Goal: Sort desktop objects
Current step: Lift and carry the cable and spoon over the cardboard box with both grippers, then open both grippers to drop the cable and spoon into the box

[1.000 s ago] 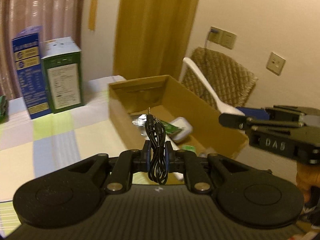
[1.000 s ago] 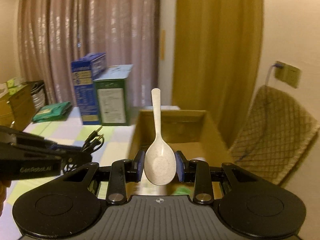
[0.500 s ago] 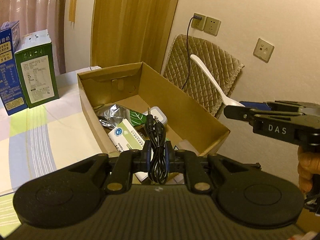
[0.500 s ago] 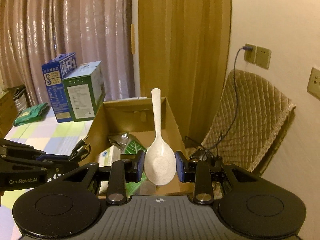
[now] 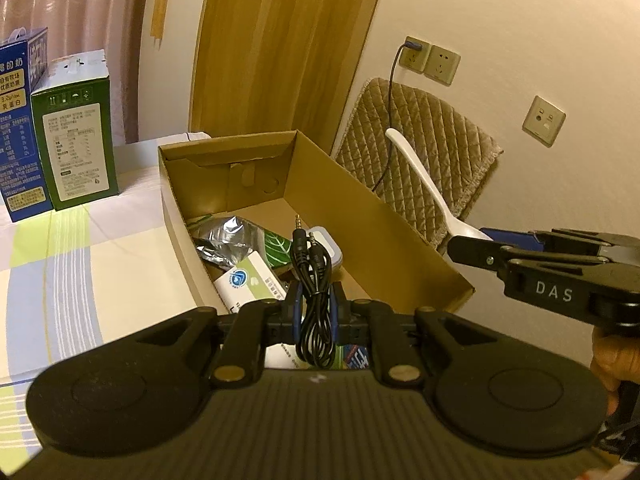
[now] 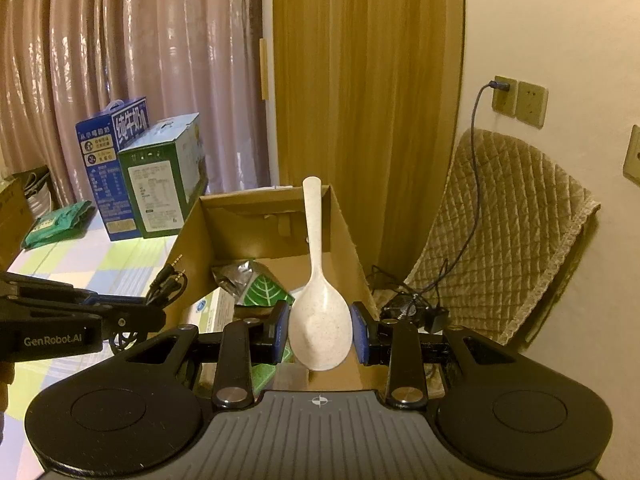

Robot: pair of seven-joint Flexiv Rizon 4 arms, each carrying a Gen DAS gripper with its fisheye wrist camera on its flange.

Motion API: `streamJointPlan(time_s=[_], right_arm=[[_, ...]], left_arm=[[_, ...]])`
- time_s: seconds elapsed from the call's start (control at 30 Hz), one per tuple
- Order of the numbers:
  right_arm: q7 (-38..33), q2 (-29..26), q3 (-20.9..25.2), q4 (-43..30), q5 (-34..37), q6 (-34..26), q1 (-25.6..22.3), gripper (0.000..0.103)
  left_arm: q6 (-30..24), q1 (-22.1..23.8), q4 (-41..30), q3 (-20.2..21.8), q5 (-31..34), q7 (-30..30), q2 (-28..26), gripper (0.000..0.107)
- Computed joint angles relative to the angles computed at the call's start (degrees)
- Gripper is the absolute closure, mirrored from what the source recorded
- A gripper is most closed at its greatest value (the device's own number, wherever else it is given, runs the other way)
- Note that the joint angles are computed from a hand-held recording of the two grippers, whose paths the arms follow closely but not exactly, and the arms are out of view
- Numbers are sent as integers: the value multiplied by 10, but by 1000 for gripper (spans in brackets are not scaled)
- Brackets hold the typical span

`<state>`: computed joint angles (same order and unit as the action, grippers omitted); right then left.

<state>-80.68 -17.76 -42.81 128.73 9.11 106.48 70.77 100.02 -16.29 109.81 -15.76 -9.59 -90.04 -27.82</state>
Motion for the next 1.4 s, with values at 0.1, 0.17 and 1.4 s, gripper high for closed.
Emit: streamJointPlan(time_s=[0.1,0.17,1.4], right_arm=[[4,-7,21,-10,-4,-3,-20,73],[9,-10,37,-15,-9,-5,-37,73],[93,-27,227,-64,-80,-20,-217,48]], left_arm=[[-2,-17,-14,20,-8,-8,-12,77],[-6,-23,-16,30,-9,-9,-15,78],[-16,-47,24,90,-13,-28,17,65]])
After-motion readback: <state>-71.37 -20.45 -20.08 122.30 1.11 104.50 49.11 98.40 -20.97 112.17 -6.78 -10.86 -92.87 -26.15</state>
